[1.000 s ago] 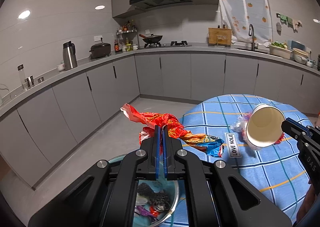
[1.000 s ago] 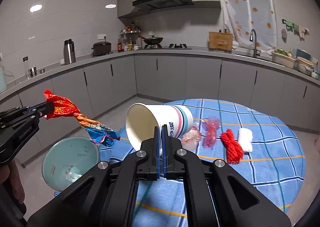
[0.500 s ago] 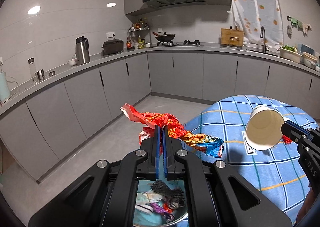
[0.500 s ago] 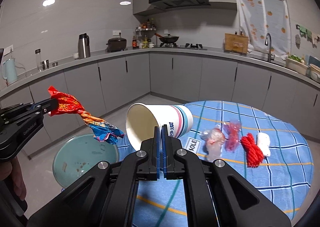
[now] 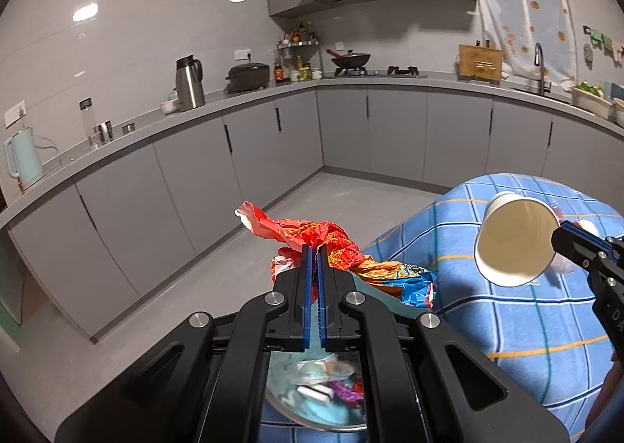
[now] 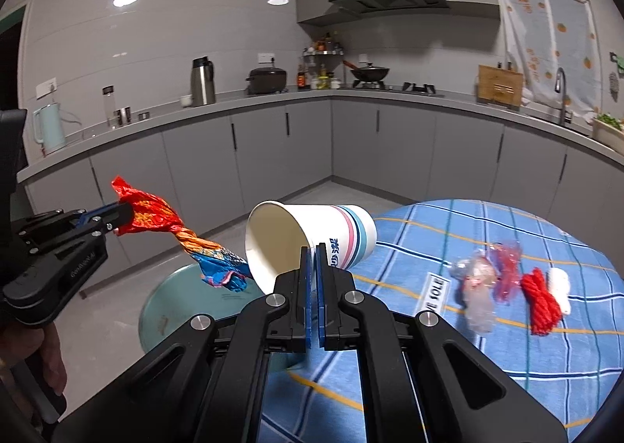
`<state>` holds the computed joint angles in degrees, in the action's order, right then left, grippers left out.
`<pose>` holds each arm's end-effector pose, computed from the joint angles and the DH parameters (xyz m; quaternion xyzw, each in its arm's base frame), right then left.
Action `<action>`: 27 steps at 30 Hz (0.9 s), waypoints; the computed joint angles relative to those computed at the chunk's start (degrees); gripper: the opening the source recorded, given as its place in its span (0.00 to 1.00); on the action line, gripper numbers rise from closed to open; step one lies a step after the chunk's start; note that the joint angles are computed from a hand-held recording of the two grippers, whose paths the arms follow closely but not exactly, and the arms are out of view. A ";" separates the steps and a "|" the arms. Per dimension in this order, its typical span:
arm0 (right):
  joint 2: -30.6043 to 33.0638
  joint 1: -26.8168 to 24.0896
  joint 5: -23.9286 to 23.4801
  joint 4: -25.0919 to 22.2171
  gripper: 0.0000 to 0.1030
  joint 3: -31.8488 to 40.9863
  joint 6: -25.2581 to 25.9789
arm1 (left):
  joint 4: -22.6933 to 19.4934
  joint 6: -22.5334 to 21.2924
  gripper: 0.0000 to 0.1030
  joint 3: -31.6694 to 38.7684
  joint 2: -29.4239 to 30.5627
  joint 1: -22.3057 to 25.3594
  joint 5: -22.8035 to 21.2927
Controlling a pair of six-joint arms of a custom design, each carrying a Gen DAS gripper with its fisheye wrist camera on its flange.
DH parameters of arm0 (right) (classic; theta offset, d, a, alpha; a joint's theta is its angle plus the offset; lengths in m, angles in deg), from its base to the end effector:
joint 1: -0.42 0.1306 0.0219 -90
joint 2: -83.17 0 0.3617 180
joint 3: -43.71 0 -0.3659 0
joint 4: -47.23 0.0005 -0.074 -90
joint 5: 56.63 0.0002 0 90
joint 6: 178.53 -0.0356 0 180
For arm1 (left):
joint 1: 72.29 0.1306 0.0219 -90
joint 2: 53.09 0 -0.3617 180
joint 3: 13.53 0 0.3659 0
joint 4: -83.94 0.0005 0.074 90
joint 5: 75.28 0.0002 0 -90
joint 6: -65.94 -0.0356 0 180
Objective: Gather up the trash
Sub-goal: 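Carry the wrapper and paper cup over the bucket with both grippers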
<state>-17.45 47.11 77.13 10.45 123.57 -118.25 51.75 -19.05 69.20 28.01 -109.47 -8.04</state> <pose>0.2936 0.2748 0.4300 0.0443 0.8437 -0.0021 0.5350 0.3455 -0.2454 0.4439 0.1419 0.8452 -0.0150 0.5151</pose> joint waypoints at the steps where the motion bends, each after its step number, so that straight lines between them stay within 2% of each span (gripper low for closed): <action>1: 0.40 0.04 -0.47 0.32 0.03 0.34 0.36 | -0.11 0.02 0.03 -0.29 -0.23 0.35 -0.11; 11: 3.43 0.70 -4.93 2.81 0.03 1.89 2.11 | -1.52 0.43 0.03 -1.36 -1.29 2.37 -1.57; 27: 6.63 0.80 -10.59 4.82 0.03 2.95 3.87 | -3.17 1.44 0.03 -3.16 -1.47 3.09 -3.87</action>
<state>-10.81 47.91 66.54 15.26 126.52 -114.38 48.59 -17.62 66.03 26.54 -106.38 -11.91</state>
